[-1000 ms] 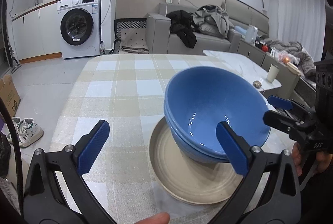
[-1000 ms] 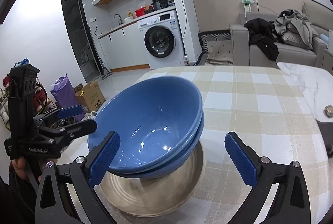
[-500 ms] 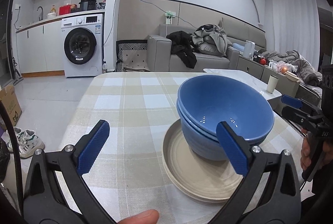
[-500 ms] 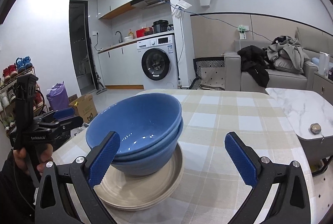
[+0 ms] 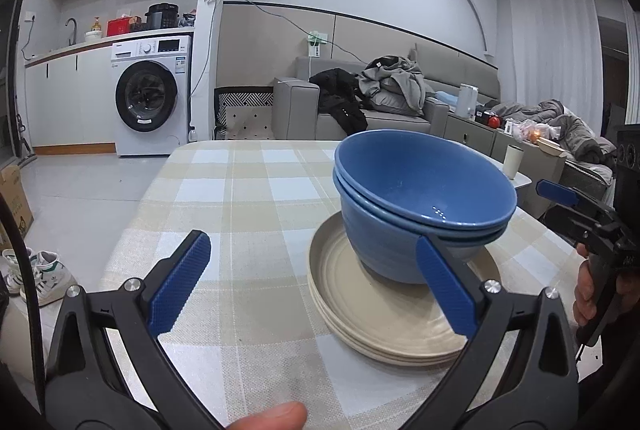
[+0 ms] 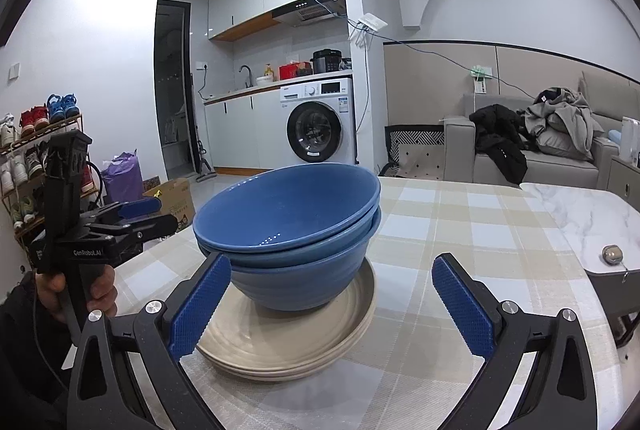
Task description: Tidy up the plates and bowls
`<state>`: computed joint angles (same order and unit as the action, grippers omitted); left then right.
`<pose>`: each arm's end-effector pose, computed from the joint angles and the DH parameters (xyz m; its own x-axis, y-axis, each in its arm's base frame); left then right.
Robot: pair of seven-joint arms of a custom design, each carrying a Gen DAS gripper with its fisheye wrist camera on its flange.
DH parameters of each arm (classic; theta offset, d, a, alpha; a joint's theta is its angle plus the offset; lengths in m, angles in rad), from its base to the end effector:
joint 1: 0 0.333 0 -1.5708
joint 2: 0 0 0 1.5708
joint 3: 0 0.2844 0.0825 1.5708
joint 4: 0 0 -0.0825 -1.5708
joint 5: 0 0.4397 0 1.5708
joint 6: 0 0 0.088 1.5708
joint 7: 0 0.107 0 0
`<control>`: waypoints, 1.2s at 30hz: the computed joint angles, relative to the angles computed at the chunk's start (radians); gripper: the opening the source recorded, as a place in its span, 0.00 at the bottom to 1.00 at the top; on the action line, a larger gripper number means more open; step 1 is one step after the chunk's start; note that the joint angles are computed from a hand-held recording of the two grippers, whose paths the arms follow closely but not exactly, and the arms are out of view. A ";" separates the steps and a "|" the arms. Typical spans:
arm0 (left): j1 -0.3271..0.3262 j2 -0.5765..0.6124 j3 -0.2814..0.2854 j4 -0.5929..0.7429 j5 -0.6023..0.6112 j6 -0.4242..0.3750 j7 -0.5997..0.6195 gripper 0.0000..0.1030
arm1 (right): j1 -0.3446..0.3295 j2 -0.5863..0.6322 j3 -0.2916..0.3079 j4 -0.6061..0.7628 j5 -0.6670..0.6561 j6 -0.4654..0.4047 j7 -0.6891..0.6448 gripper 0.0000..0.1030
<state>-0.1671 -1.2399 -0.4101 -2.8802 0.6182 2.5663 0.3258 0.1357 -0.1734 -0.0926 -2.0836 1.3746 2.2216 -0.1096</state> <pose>0.3031 -0.1904 0.5295 0.2827 -0.9531 0.1078 -0.3236 -0.2006 -0.9247 0.5976 0.0550 0.5081 0.8449 -0.5314 -0.0611 -0.2278 -0.2542 -0.9399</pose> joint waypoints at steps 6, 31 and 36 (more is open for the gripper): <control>0.005 0.008 -0.027 0.000 0.025 0.007 -0.014 0.99 | 0.002 -0.019 -0.004 -0.026 0.019 -0.008 -0.040 1.00; 0.016 0.029 -0.022 0.002 0.050 0.036 -0.020 0.99 | 0.006 -0.020 -0.004 -0.042 0.016 -0.010 -0.066 1.00; 0.017 0.029 -0.024 0.002 0.051 0.037 -0.023 0.99 | 0.008 -0.022 -0.004 -0.043 0.014 -0.006 -0.070 1.00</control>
